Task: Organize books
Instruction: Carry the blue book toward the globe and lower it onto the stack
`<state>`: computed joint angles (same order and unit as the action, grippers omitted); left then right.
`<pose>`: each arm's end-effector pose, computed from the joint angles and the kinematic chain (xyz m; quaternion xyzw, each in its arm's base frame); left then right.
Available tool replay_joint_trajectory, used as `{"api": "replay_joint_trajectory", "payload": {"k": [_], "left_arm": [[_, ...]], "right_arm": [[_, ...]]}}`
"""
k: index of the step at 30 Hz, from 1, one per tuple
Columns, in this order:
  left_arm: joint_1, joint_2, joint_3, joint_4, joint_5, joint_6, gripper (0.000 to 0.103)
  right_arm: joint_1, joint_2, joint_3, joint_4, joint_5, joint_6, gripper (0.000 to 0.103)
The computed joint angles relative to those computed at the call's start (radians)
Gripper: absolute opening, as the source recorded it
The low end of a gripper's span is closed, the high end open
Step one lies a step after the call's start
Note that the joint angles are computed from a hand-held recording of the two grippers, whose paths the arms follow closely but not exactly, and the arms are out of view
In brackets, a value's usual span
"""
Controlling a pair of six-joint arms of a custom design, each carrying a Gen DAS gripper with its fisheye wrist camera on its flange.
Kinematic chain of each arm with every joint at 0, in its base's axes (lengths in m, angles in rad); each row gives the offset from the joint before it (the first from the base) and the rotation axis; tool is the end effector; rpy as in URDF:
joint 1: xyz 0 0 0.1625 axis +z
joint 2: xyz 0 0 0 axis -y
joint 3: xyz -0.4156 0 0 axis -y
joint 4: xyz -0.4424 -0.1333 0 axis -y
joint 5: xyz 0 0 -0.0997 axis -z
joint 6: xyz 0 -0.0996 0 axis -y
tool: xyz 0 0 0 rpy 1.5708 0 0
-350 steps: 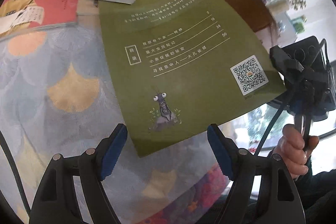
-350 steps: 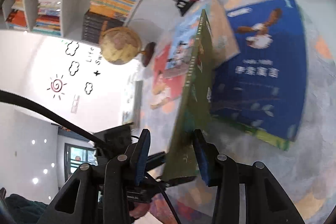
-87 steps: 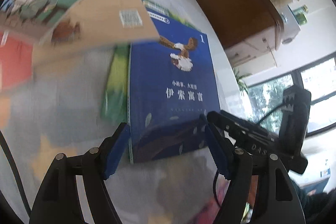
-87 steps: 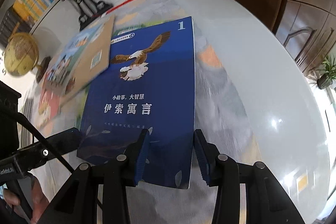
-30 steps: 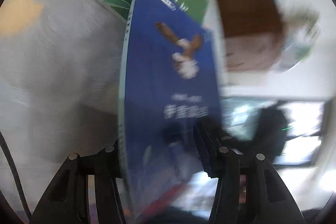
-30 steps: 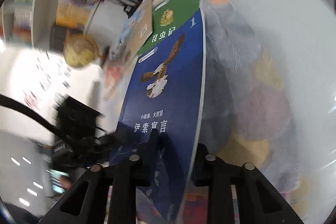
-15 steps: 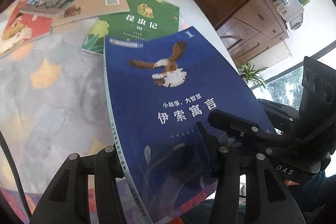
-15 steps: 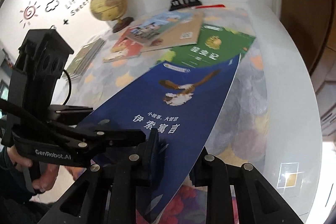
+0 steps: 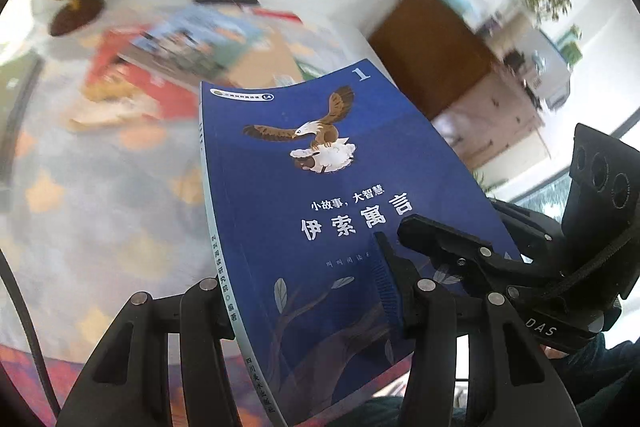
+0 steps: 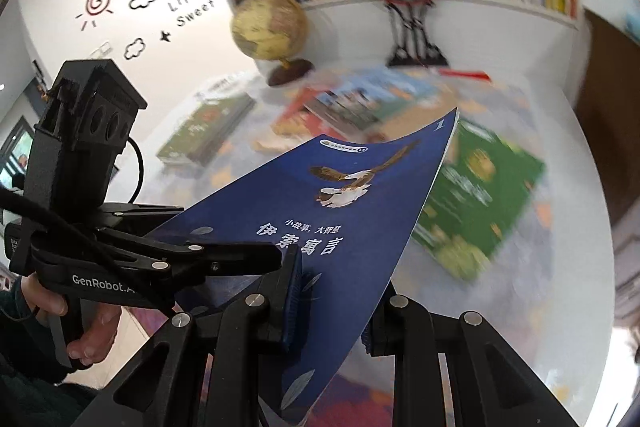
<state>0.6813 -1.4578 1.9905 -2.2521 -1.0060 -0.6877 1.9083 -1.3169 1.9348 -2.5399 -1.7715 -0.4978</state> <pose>-0.3012 -0.4844 0.2823 0.0759 0.9550 -0.2474 0.1453 0.3031 -0.5212 0.2511 0.3814 -0.9026 0.1654 0.1122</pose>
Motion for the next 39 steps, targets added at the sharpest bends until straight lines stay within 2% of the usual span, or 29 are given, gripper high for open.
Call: {"api": "replay_joint_trajectory", "payload": {"k": [8, 14, 17, 21, 30, 39], "left_arm": [[0.063, -0.255, 0.002, 0.137, 0.128, 0.052, 0.048], [0.170, -0.357, -0.043, 0.181, 0.207, 0.152, 0.048], [0.224, -0.382, -0.070, 0.184, 0.220, 0.204, 0.048], [0.322, -0.379, -0.118, 0.168, 0.188, 0.282, 0.048], [0.503, -0.316, -0.156, 0.066, 0.039, 0.367, 0.048], [0.571, -0.303, -0.154, 0.083, -0.030, 0.353, 0.048]], "right_arm": [[0.161, 0.284, -0.190, -0.072, 0.036, 0.072, 0.024], [0.243, 0.539, -0.402, -0.091, 0.080, 0.098, 0.026], [0.275, 0.658, -0.519, -0.079, 0.093, 0.113, 0.026], [0.299, 0.803, -0.681, -0.030, 0.093, 0.154, 0.026], [0.298, 0.965, -0.859, 0.041, 0.031, 0.226, 0.026], [0.281, 1.034, -0.931, 0.095, 0.000, 0.295, 0.026]]}}
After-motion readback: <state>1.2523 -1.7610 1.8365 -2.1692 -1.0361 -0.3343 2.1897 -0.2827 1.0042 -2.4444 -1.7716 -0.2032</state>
